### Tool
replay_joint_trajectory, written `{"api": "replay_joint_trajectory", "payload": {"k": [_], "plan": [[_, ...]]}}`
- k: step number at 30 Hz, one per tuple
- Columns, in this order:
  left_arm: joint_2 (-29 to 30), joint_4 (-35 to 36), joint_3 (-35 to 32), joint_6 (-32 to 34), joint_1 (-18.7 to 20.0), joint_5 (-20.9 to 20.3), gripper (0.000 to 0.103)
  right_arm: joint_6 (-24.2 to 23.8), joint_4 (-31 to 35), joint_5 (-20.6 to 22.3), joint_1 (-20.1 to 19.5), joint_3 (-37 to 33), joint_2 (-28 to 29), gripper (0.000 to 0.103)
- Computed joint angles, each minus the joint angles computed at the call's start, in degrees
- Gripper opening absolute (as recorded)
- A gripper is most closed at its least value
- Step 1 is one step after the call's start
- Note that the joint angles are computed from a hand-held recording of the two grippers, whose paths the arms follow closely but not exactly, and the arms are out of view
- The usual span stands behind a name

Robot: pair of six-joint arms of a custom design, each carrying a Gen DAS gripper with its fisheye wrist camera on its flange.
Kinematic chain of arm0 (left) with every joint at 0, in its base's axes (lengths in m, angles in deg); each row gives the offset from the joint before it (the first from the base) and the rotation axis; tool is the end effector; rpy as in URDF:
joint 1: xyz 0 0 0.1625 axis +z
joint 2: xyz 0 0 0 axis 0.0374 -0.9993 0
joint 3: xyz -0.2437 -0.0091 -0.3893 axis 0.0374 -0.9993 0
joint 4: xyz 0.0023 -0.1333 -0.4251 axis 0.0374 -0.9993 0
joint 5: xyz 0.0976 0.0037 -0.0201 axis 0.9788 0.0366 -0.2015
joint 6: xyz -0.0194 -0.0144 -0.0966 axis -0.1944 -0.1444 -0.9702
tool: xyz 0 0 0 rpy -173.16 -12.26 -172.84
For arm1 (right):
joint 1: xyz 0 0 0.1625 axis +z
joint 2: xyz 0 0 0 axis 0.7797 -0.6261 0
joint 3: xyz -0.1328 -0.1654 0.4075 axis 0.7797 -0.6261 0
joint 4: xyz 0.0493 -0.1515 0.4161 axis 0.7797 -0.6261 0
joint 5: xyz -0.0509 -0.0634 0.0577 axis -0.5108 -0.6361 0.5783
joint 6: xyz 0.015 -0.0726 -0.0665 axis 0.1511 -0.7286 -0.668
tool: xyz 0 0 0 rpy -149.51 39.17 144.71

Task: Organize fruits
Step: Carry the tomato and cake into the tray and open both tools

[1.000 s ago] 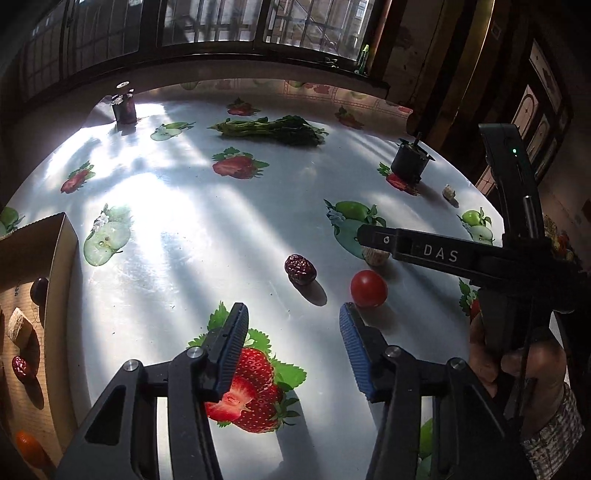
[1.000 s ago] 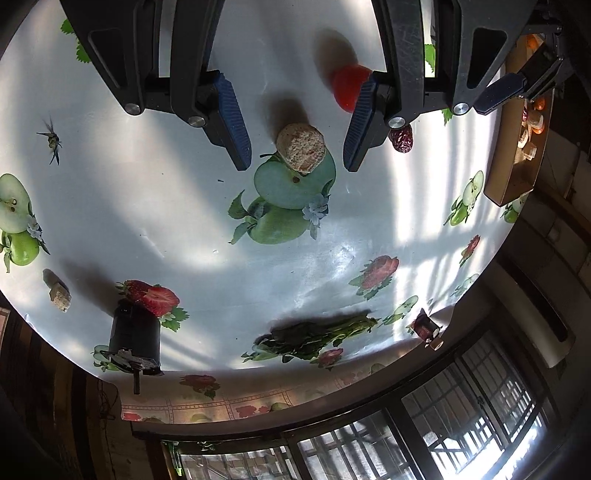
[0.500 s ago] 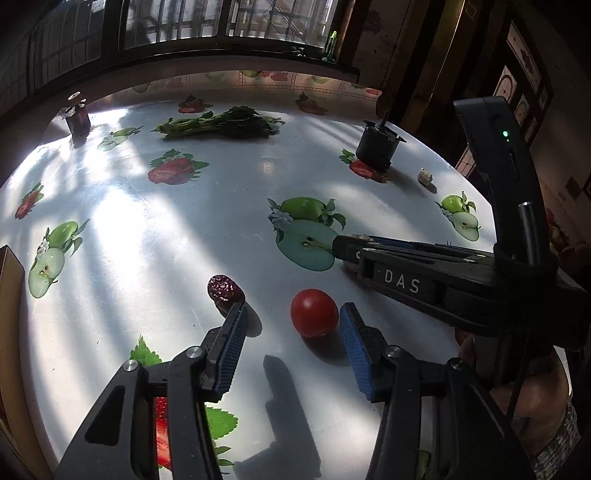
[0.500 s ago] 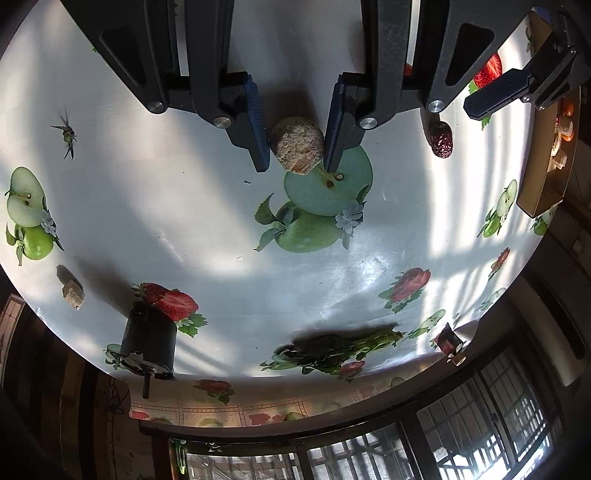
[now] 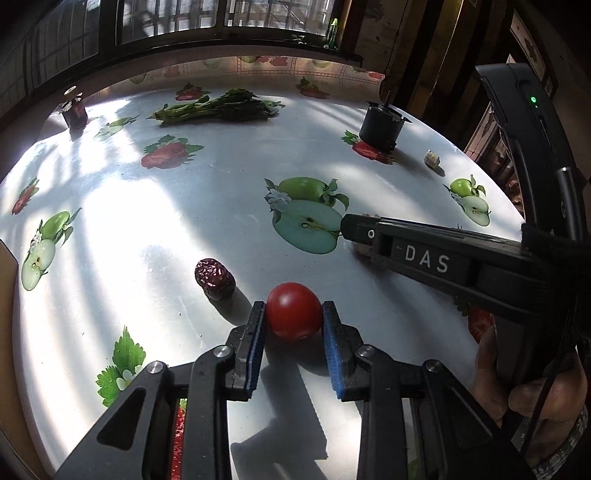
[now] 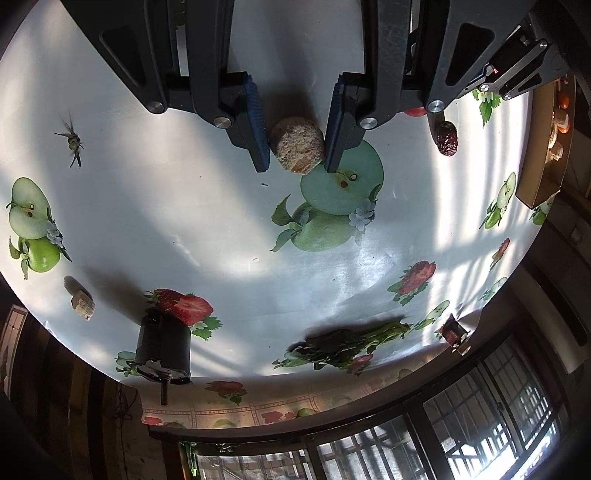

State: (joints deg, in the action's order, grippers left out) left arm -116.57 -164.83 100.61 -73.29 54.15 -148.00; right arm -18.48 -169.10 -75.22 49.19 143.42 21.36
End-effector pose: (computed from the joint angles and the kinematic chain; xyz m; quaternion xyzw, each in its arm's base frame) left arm -0.1192 -0.4920 0.0794 0.3548 0.9054 -0.1433 0.1838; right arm 0.1577 -0.4756 0.0455 -0.0405 -0.8902 0.3481 0.2911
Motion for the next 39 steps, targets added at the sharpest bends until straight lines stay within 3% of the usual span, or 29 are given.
{"api": "replay_joint_trajectory", "payload": {"k": [9, 20, 24, 31, 39], "plan": [[-11.3, 1.3, 5.2, -3.1, 0.2, 0.8, 0.029, 4.0, -1.2, 7.7, -0.3, 2.8, -0.5, 0.032], [-31.4, 2.9, 12.3, -1.4, 1.7, 2.3, 0.029, 10.0, -4.2, 3.6, 8.0, 5.1, 3.3, 0.032], [-37.6, 4.7, 13.0, -0.7, 4.3, 0.3, 0.029, 11.1, -3.8, 5.3, 11.0, 4.5, 3.7, 0.032], [-42.7, 6.5, 12.3, -0.8, 8.0, 2.1, 0.029, 11.5, 0.0, 4.9, 17.7, 0.3, 5.8, 0.033], [-43.6, 4.7, 9.6, 1.1, 13.5, 6.4, 0.029, 10.9, 6.9, 8.0, 21.7, -6.6, 10.0, 0.033]]}}
